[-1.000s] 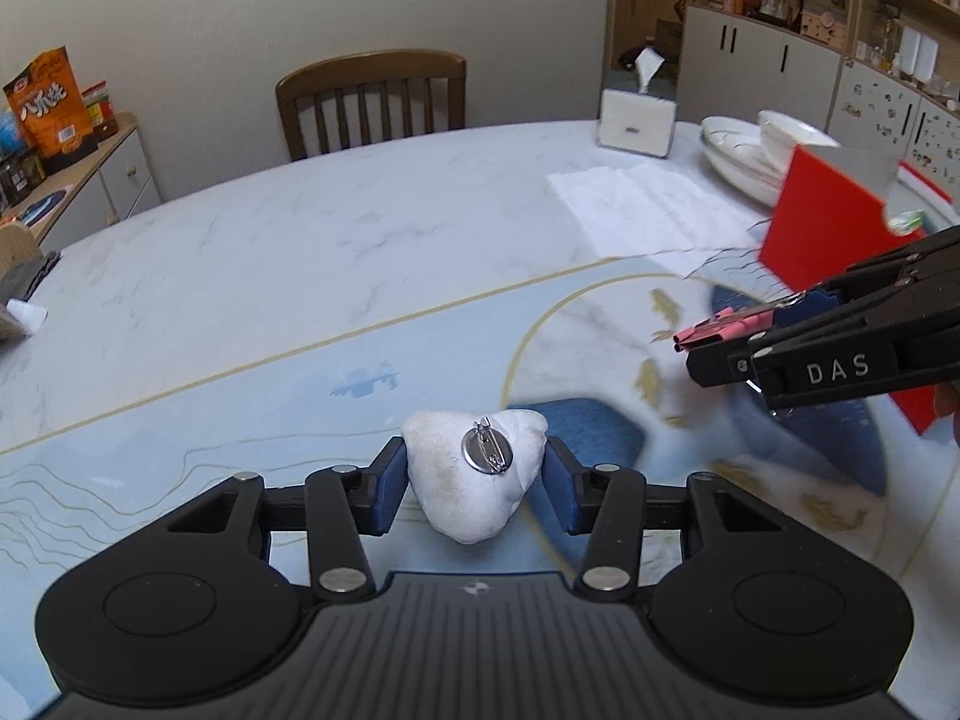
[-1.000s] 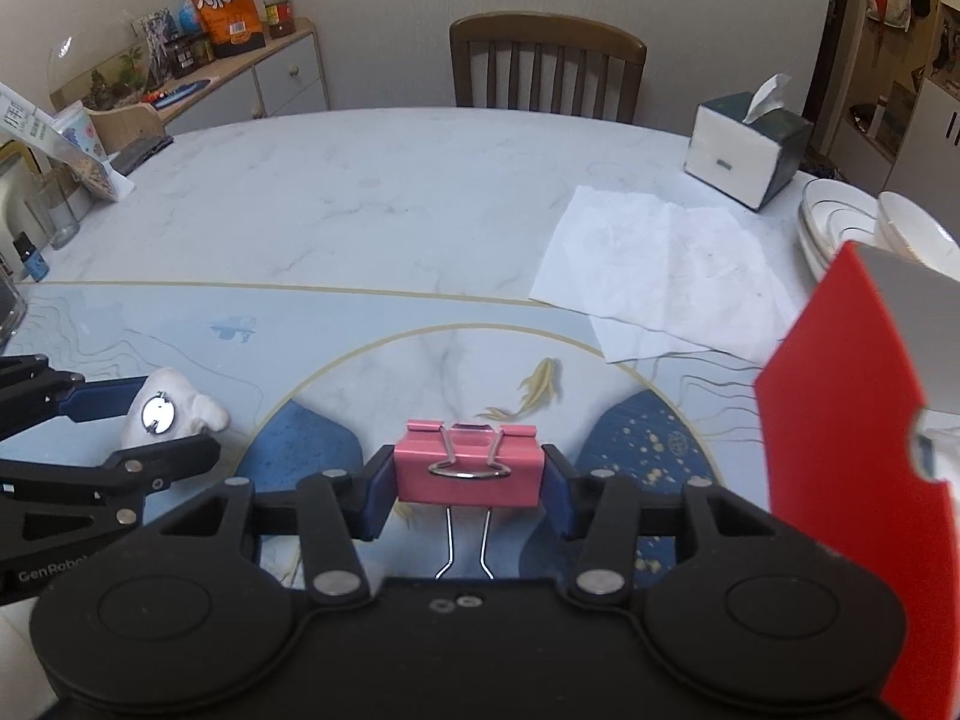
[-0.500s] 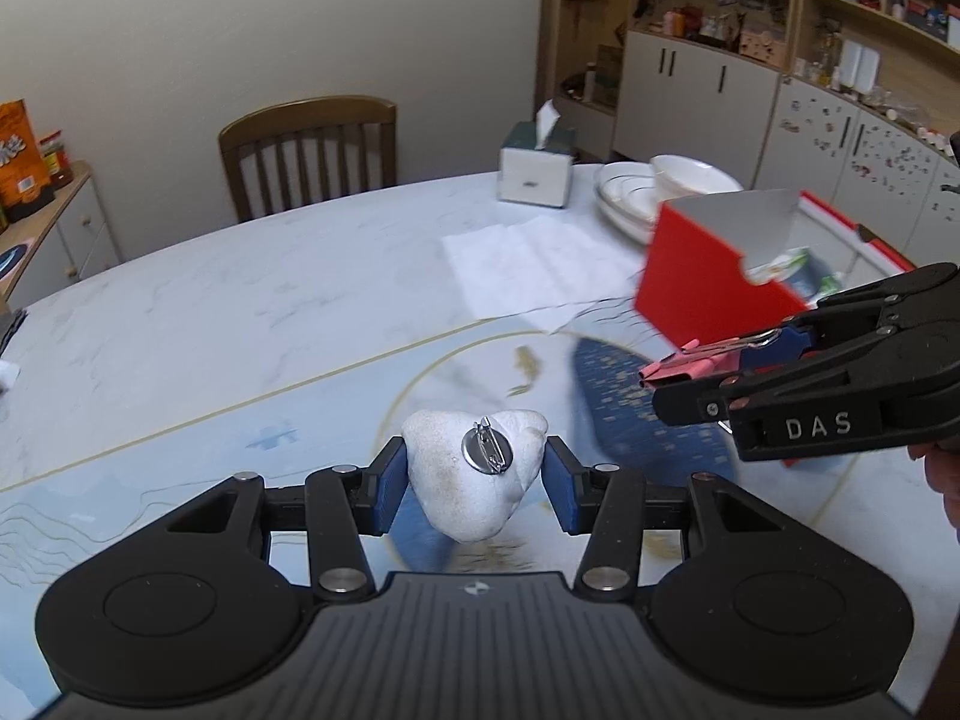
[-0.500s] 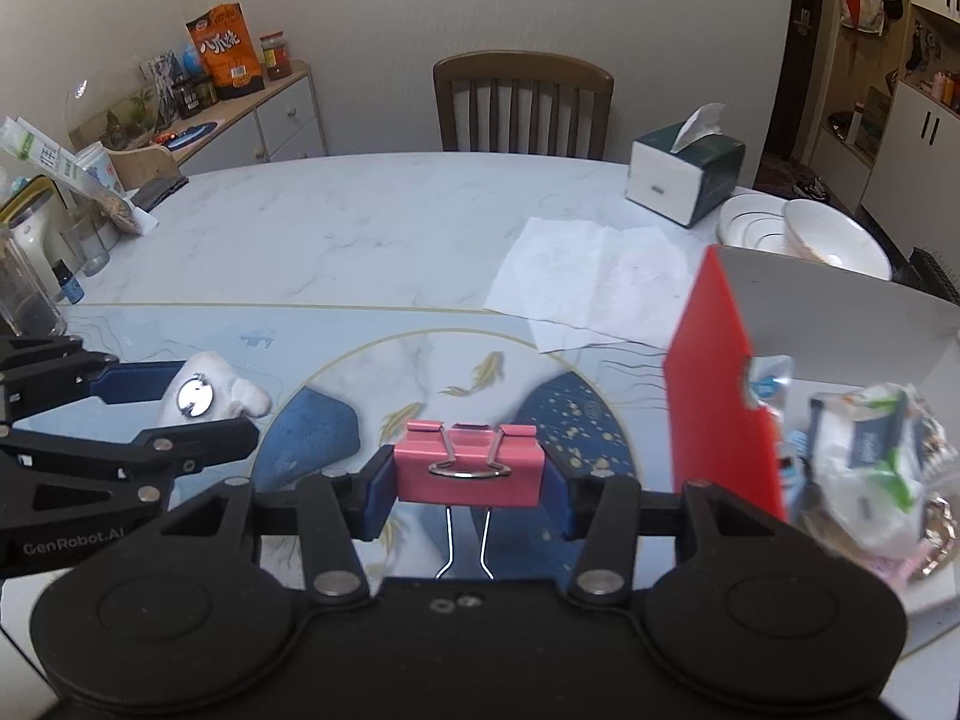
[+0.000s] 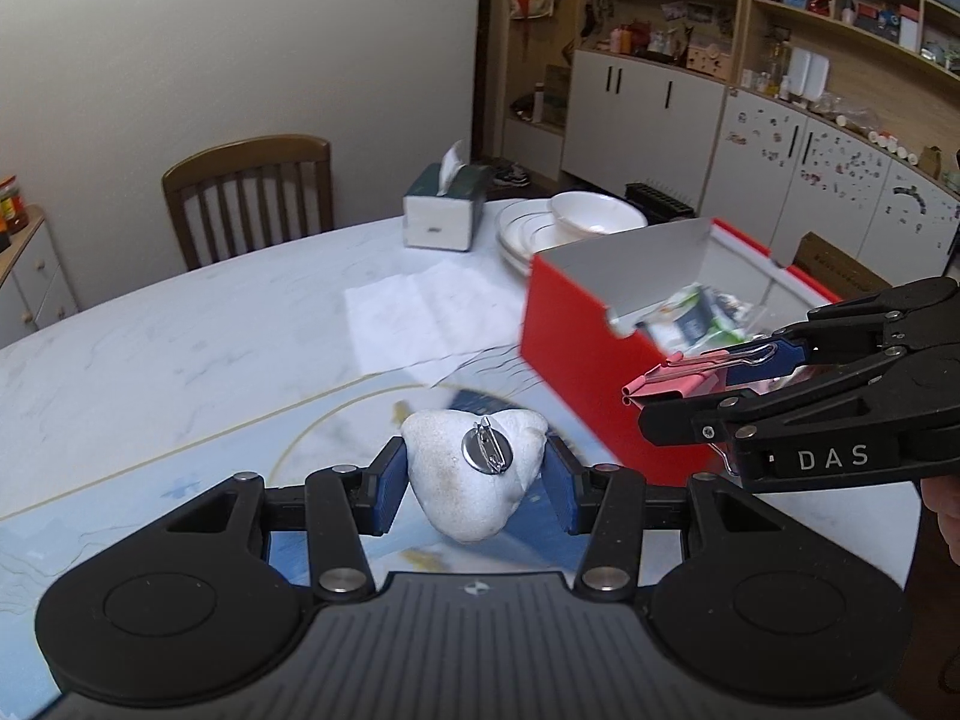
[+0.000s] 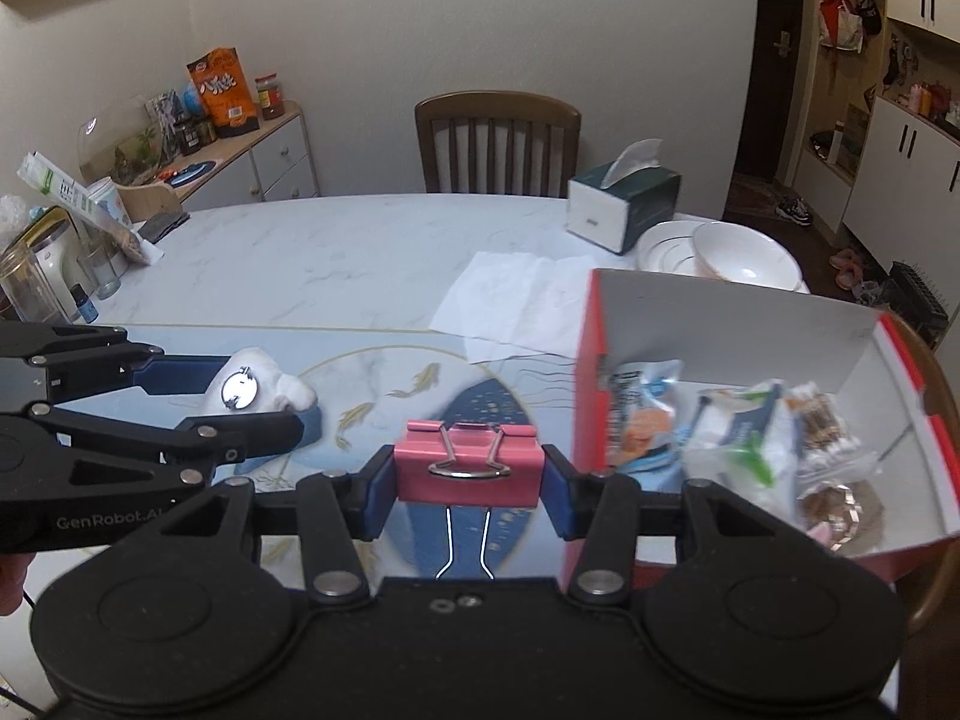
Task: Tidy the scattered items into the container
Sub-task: 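Carry the plush toy and binder clip in both tools over the red box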
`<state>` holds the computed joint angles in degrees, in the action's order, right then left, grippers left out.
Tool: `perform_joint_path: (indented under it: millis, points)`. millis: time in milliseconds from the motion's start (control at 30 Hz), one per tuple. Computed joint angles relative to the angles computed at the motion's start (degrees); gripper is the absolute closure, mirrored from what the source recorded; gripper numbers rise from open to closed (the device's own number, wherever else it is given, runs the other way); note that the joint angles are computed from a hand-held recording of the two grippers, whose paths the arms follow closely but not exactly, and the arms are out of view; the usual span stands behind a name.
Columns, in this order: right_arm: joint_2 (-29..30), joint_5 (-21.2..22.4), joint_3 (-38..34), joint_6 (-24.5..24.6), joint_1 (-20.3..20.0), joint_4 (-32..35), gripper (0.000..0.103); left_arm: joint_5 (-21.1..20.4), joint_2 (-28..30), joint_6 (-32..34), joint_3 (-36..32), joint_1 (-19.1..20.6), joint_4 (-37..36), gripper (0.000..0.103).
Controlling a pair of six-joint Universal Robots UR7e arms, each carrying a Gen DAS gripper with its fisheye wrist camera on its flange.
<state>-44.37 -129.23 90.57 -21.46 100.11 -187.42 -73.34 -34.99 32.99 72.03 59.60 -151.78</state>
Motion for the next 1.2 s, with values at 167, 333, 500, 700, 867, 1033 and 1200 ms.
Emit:
perform_joint_path:
  millis: [167, 333, 500, 700, 867, 1033, 1200]
  points:
    - [-3.5, 0.6, 3.4, -1.6, -1.0, -1.7, 0.055, 0.0, 0.6, -0.7, 1.0, -1.9, -1.2, 0.056]
    - [-6.9, 1.2, 6.5, -2.5, -2.5, -3.0, 0.055, -0.3, 1.8, -1.2, 1.3, -3.7, -1.6, 0.056]
    - [-10.0, 1.8, 8.9, -3.5, -4.2, -4.2, 0.055, -0.6, 3.3, -1.5, 1.2, -5.4, -2.1, 0.056]
    - [-13.1, 2.5, 11.1, -4.5, -6.4, -5.4, 0.055, -0.7, 5.8, -1.4, 0.0, -7.2, -2.1, 0.056]
    - [-15.1, 2.9, 11.8, -5.7, -8.4, -5.7, 0.055, 0.1, 8.8, -1.0, -2.8, -8.3, -1.9, 0.056]
    - [-16.4, 3.4, 11.8, -7.1, -10.1, -5.8, 0.055, 1.3, 12.5, -0.4, -7.7, -9.1, -0.7, 0.056]
    - [-16.9, 4.2, 10.6, -6.9, -12.0, -4.1, 0.055, 3.5, 17.2, -0.2, -15.2, -9.4, 2.2, 0.056]
